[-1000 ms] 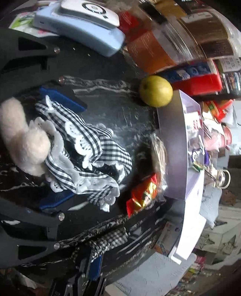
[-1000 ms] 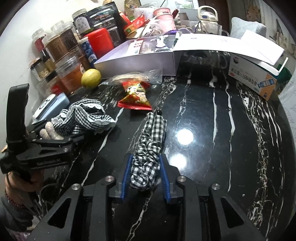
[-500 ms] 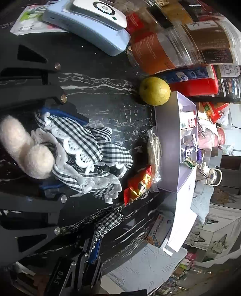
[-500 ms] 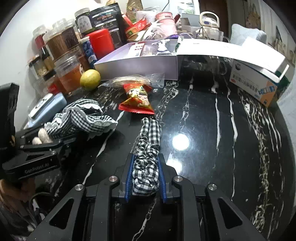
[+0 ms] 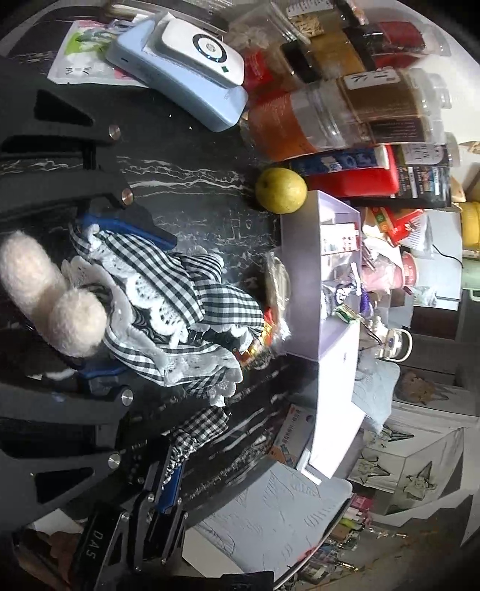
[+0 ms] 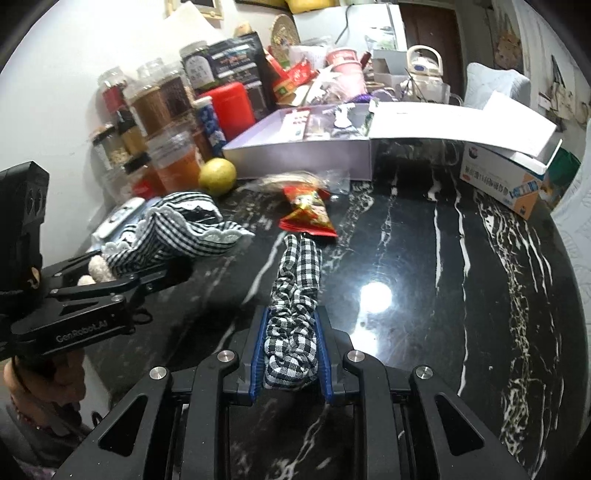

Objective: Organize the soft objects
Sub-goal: 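Lift the plush doll with the left gripper while the right gripper holds the scrunchie, then carry the doll and scrunchie with both grippers over the white box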

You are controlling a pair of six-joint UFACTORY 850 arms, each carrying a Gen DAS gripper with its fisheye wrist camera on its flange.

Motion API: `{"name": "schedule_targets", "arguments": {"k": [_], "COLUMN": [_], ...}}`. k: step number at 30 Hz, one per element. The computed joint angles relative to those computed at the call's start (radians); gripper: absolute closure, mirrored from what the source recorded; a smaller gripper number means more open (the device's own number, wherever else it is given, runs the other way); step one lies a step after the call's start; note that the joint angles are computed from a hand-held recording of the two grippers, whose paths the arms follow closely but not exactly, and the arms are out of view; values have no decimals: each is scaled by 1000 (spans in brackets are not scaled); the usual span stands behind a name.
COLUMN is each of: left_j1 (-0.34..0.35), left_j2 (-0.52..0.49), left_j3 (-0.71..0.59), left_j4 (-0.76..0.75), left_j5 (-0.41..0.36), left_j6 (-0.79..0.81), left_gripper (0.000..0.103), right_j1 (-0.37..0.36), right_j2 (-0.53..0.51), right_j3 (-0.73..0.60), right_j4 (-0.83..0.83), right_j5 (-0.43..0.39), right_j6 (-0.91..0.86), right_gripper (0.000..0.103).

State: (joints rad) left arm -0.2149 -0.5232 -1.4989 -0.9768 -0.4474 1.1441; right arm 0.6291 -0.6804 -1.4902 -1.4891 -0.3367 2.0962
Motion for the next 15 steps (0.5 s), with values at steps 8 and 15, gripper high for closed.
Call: {"name": "schedule_targets", "arguments": {"k": [8, 15], "left_j1": [6, 4], "left_j2": [43, 18], "left_j3": [13, -67], "left_j4": [-168, -236], "left_j5": [3, -10], "left_j6": [132, 167], "left_gripper": [51, 51], "right_j1": [9, -13], "right_j2": [48, 65], "right_j3": [23, 0], "right_j4": [-113, -184], "right_j5": [-22, -4], "right_j6": [70, 88], "right_gripper": [79, 79]}}
